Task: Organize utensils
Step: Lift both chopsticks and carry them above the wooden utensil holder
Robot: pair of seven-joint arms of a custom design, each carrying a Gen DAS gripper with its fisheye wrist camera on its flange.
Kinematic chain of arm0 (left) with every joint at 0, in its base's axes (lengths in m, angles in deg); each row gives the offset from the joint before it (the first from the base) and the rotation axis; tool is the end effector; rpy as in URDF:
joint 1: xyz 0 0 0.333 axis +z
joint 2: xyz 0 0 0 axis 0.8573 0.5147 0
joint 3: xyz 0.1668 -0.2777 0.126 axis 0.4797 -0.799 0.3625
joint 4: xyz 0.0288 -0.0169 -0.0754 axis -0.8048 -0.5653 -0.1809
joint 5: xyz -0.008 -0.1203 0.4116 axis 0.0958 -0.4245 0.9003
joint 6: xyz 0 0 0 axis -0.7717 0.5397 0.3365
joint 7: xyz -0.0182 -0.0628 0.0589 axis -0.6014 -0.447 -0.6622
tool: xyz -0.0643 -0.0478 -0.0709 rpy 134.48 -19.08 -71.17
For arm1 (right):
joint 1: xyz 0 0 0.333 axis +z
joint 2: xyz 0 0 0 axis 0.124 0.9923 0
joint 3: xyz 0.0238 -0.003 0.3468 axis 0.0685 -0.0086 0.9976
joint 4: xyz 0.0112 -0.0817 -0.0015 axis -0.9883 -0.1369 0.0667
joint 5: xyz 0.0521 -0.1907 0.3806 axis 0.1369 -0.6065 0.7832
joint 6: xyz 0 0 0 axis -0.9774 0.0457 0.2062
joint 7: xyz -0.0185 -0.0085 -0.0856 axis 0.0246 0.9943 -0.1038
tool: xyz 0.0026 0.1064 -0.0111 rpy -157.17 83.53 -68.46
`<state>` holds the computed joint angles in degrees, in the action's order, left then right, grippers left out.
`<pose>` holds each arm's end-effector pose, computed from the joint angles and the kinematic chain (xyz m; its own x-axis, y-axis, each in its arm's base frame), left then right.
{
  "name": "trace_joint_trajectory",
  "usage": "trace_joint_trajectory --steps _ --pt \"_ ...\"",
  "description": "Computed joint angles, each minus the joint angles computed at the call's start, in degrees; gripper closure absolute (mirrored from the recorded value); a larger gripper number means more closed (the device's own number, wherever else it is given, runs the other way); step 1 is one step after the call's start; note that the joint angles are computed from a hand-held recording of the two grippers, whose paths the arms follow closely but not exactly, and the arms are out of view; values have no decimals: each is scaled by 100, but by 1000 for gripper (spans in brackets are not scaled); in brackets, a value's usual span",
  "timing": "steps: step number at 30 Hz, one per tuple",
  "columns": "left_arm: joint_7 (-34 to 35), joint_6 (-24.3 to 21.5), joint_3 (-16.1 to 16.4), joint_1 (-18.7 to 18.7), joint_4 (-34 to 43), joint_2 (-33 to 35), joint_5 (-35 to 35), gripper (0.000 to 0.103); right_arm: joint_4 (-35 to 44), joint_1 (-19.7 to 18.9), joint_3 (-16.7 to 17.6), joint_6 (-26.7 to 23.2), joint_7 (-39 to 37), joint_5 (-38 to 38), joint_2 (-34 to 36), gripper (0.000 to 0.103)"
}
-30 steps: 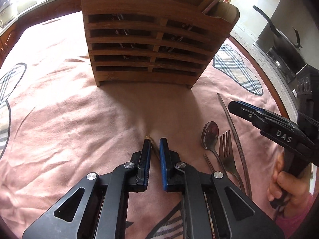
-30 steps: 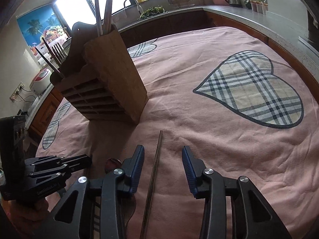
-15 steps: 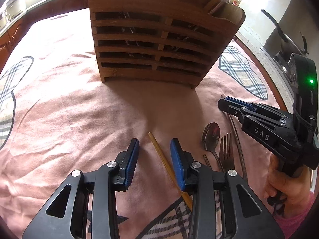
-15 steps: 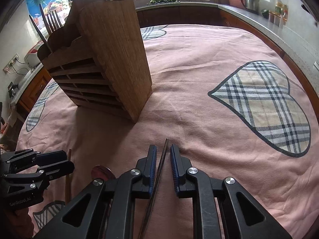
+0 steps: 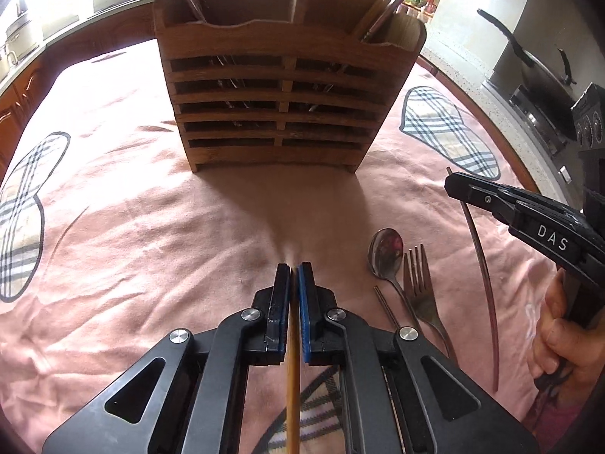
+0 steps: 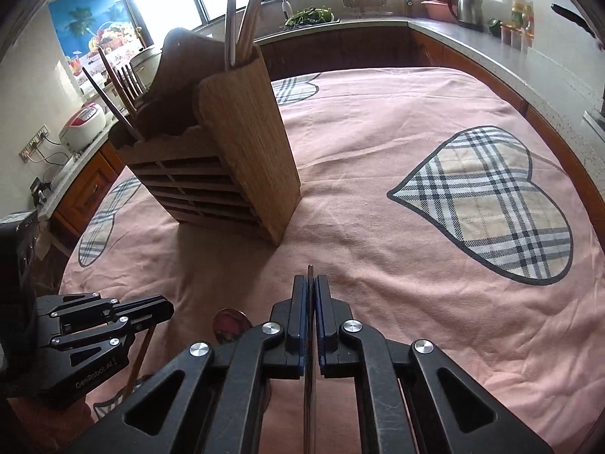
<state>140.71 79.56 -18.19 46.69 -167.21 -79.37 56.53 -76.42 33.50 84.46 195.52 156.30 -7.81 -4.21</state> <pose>0.5352 -0.1907 0.5594 -0.3977 -0.9031 0.1618 -0.8141 0.2660 -0.5162 0.5092 0.3759 0.5509 0.0421 -0.9776 -0.2060 -0.8087 0.0877 -0.5817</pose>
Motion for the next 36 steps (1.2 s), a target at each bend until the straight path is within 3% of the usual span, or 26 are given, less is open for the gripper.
trace_joint_trajectory --steps 10,25,36 --pt "493 -78 340 -133 -314 -750 -718 99 -358 -198 197 311 291 -75 -568 99" --pt "558 55 717 -389 -742 -1656 -868 99 -527 -491 640 408 817 -721 -1079 99" --pt "388 397 955 -604 -1244 -2438 -831 99 -689 -734 1063 328 1202 -1202 -1591 99"
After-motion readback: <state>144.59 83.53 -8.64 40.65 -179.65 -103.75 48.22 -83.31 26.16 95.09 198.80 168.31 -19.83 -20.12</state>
